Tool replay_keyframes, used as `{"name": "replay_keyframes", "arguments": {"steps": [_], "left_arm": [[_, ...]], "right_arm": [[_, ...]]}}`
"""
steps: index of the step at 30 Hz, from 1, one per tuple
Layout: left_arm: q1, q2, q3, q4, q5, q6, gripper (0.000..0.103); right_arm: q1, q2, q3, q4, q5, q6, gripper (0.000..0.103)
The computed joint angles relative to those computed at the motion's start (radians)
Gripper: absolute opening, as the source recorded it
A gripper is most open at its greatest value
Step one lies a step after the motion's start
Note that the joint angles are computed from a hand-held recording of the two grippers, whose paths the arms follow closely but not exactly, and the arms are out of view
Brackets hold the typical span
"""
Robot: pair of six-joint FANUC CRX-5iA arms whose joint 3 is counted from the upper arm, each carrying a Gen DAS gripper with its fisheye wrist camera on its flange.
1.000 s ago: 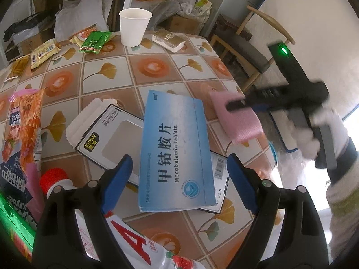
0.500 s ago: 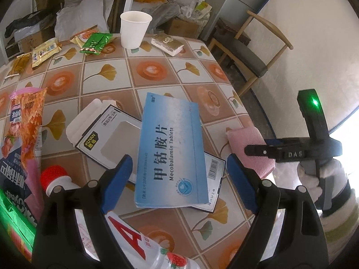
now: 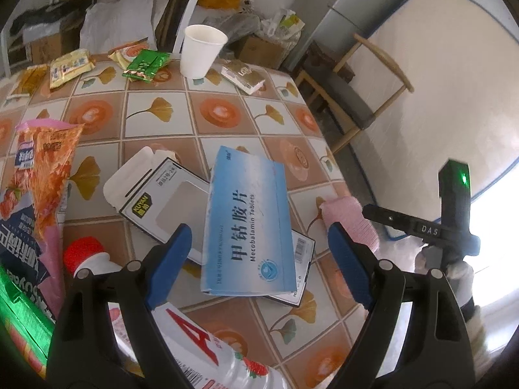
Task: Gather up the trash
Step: 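Lift the pink sponge with the right gripper and hold it above the table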
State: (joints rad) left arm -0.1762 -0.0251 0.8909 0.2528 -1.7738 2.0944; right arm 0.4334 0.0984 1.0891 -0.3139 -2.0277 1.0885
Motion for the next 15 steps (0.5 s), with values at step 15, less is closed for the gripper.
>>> {"name": "replay_keyframes", "arguments": {"steps": [15], "left_arm": [[0.032,0.004,-0.025,0.098,-0.004,-0.003,0.082]], "right_arm": [[0.262,-0.136,-0.246,0.337,0.121,0.065,0.084]]}}
